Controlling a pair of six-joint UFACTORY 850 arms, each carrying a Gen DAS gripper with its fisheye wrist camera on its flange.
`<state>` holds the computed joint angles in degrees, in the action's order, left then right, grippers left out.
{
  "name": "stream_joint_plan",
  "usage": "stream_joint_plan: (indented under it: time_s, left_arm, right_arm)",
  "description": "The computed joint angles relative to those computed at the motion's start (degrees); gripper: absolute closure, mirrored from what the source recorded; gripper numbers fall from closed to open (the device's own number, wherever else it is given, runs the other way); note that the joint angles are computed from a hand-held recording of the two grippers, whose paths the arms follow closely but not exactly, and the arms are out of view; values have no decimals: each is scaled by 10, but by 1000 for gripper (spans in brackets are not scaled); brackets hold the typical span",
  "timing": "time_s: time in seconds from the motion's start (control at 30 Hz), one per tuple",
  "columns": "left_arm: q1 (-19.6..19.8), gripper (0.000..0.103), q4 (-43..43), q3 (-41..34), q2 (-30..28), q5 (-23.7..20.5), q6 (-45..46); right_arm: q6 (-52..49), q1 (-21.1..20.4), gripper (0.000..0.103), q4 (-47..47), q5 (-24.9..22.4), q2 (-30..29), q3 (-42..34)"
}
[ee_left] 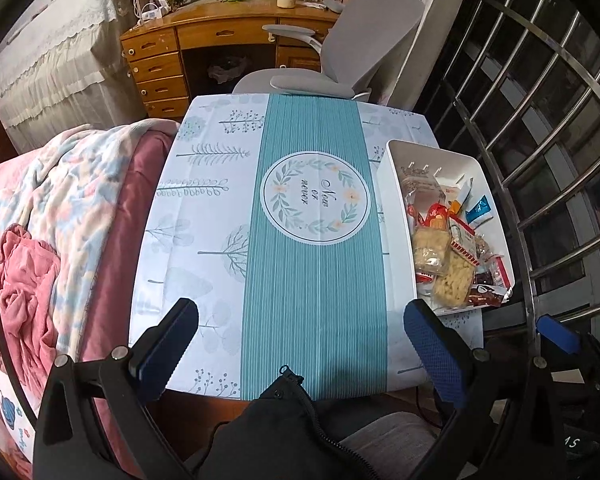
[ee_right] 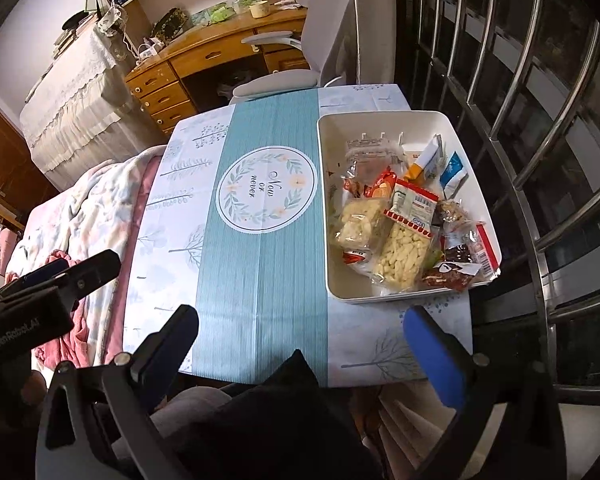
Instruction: Organize snacks
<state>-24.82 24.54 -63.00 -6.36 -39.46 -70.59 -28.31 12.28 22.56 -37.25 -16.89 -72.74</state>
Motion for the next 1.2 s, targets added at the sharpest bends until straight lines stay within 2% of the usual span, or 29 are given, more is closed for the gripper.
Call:
stream_joint_plan:
  time_s: [1.2]
  left_arm:
    - [0, 1, 17, -34, -27, -11, 35]
  right_arm:
    - [35, 1, 0, -44, 6, -15, -16]
